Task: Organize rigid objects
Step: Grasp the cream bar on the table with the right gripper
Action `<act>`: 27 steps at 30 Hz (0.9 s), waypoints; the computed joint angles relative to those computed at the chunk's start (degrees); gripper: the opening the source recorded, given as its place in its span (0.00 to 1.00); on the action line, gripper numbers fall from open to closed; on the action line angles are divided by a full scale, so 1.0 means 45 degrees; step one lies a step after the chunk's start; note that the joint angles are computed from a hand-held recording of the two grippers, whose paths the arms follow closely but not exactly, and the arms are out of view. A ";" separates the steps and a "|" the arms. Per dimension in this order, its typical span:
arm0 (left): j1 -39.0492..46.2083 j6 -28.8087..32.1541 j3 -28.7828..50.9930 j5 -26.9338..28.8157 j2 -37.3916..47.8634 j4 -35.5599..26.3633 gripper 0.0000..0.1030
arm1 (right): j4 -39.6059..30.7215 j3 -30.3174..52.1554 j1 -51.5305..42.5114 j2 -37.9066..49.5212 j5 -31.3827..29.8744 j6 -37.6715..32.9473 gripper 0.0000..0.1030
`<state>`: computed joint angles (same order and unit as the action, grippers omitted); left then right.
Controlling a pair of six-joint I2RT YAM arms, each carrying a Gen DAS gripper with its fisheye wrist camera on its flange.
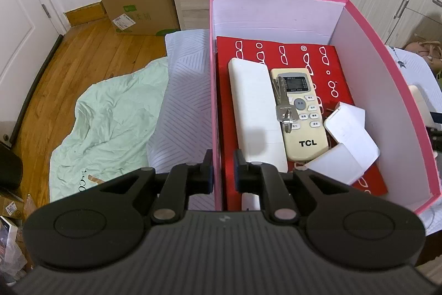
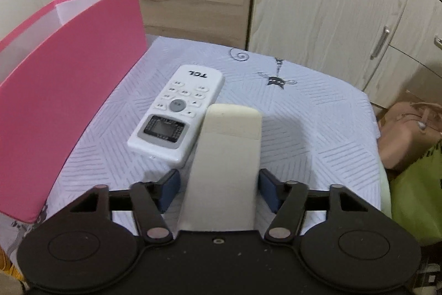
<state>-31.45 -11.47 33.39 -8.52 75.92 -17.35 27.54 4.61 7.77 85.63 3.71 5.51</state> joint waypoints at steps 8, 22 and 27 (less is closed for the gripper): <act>0.0113 0.0032 -0.0065 0.0170 -0.0114 0.0016 0.11 | -0.2355 -0.0130 -0.2294 -0.2970 -0.2084 0.0331 0.57; 0.0226 -0.0052 -0.0053 0.0330 -0.0171 -0.0010 0.11 | -0.6016 -0.0560 -0.3617 -0.8952 -0.5867 0.1856 0.57; 0.0501 0.0071 -0.0106 0.0610 -0.0197 0.0113 0.11 | -0.7536 -0.0788 -0.2092 -1.3229 -0.6281 0.3208 0.57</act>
